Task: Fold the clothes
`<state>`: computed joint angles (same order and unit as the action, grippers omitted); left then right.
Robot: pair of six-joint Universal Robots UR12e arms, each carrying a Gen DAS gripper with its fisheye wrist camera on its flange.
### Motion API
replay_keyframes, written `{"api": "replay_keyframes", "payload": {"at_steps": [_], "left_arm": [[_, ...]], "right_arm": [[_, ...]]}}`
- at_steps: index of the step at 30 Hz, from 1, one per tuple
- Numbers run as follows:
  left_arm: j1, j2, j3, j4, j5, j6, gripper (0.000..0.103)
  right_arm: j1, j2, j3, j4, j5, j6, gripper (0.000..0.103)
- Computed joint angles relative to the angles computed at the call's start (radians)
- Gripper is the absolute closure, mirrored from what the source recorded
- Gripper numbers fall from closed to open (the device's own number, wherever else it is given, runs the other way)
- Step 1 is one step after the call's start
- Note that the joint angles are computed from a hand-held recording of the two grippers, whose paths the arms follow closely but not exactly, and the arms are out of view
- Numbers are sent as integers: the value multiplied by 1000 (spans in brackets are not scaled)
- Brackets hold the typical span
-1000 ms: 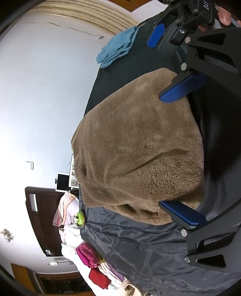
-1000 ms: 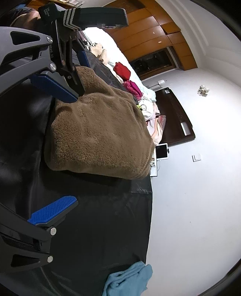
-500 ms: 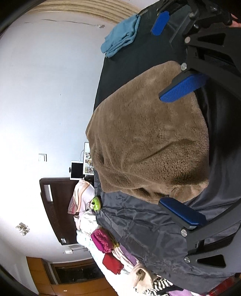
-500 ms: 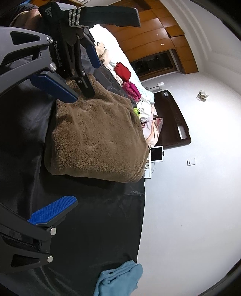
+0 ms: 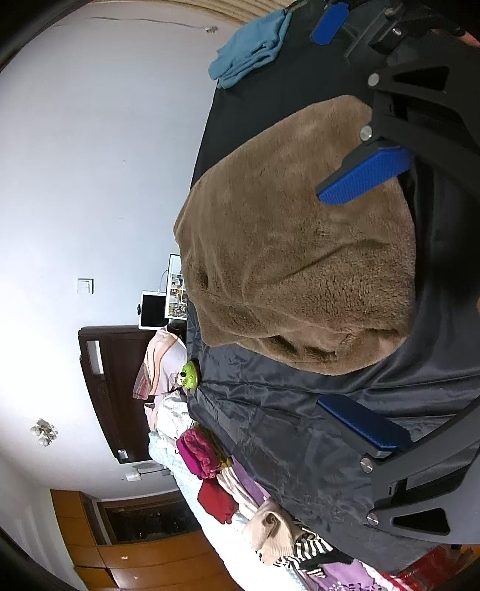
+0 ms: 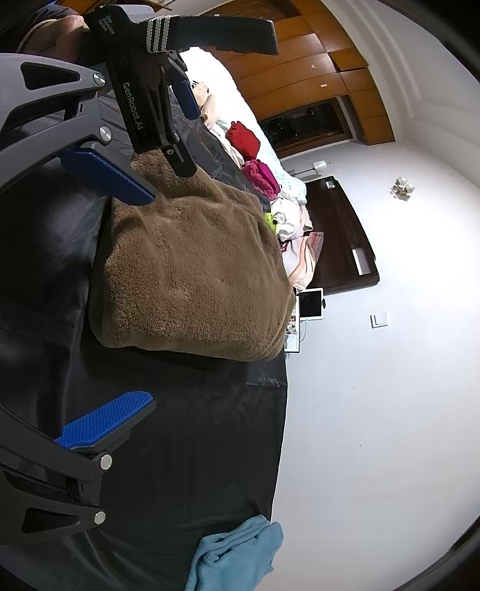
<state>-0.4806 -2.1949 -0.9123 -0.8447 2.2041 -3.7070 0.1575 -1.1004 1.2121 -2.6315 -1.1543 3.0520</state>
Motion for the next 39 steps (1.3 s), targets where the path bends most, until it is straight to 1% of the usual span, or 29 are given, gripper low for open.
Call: {"api": "replay_keyframes", "payload": {"at_steps": [5, 9, 16, 26, 30, 39], "left_arm": [[2, -5, 14, -51, -8, -12, 0], [8, 2, 5, -56, -28, -21, 0], [11, 10, -5, -66, -25, -38, 0], [16, 24, -26, -73, -17, -51, 0], [16, 25, -27, -76, -11, -56, 0], [15, 23, -21, -80, -15, -47, 0]], "right_arm": [[3, 1, -1, 6, -13, -5, 1], [6, 0, 1, 10, -24, -15, 1], [10, 1, 0, 6, -32, -23, 1], [17, -5, 7, -22, -41, -43, 1], [20, -1, 4, -11, -50, -48, 1], [19, 0, 2, -12, -48, -45, 1]]}}
